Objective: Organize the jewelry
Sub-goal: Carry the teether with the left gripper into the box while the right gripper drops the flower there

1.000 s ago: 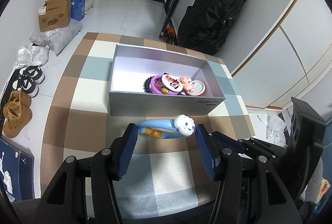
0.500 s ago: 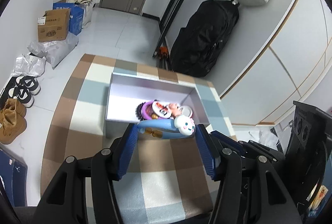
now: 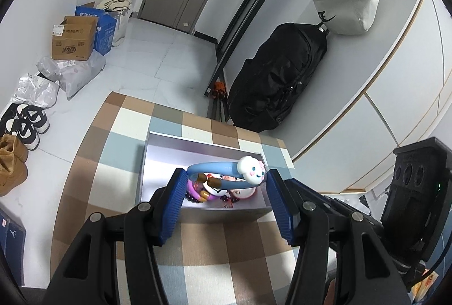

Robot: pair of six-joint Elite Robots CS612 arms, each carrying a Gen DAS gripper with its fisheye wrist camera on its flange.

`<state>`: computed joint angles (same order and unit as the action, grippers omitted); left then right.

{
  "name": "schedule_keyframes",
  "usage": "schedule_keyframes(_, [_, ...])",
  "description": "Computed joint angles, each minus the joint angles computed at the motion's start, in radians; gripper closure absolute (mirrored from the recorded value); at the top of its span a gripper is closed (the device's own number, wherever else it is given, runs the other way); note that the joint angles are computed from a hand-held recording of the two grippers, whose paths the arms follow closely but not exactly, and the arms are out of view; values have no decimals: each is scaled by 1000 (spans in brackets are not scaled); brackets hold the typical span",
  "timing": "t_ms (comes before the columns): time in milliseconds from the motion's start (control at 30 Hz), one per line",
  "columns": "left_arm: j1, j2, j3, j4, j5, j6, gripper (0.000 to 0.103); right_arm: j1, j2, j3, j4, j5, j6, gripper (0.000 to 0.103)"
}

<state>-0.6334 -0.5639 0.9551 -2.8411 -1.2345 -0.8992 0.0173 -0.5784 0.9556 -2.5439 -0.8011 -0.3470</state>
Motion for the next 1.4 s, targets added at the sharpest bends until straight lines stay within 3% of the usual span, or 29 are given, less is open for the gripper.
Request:
schedule_keyframes(500, [25, 50, -93, 64, -50, -55, 51, 10, 103, -204, 154, 38, 88, 91])
schedule_keyframes(767, [31, 78, -153, 132, -70, -46, 51, 7, 151, -297, 252, 49, 100, 91])
schedule_keyframes(1133, [41, 117, -227, 200, -114, -79, 51, 6, 190, -375, 350, 48, 118, 90])
schedule_keyframes(1333, [49, 122, -234, 190, -159, -98, 50, 2, 207, -407, 383, 72, 151, 88])
schedule_keyframes(1400, [53, 119, -225, 168, -177, -115, 50, 1, 206, -405, 382, 81, 163, 77])
